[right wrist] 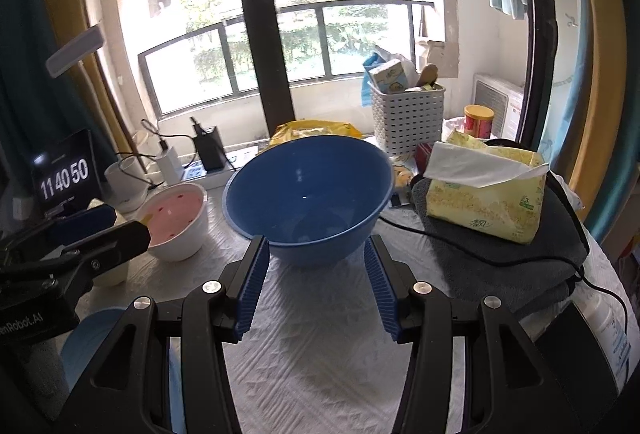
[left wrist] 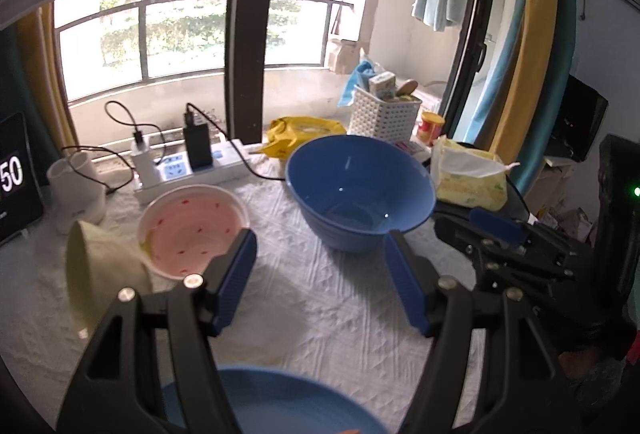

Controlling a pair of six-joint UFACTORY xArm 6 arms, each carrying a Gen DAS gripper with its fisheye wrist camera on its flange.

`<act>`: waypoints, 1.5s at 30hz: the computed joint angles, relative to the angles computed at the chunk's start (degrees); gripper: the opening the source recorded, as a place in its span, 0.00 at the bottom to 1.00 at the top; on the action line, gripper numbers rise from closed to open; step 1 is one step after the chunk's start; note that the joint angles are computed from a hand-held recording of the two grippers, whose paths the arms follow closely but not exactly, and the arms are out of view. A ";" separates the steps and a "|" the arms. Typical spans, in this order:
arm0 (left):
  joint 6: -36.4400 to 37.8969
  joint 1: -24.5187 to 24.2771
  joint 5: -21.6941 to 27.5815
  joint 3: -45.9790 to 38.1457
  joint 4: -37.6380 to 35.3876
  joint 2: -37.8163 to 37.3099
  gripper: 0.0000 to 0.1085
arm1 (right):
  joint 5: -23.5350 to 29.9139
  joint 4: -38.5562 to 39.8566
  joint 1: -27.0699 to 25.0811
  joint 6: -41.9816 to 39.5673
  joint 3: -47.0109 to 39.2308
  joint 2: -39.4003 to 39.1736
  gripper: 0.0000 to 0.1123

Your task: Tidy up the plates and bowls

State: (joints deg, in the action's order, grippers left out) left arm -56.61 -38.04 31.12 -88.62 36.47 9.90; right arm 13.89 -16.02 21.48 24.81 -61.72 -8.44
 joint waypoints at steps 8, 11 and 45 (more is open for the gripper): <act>2.42 0.59 1.26 -9.41 -3.18 8.67 0.62 | -1.66 6.88 -2.37 -3.36 -3.27 4.97 0.47; 3.39 0.97 1.73 -12.90 -5.05 11.88 0.62 | -2.43 9.91 -2.86 -4.69 -4.95 7.19 0.47; 13.37 1.47 8.64 -23.73 -16.36 20.05 0.35 | 0.69 15.57 -3.27 -6.95 -11.33 13.57 0.28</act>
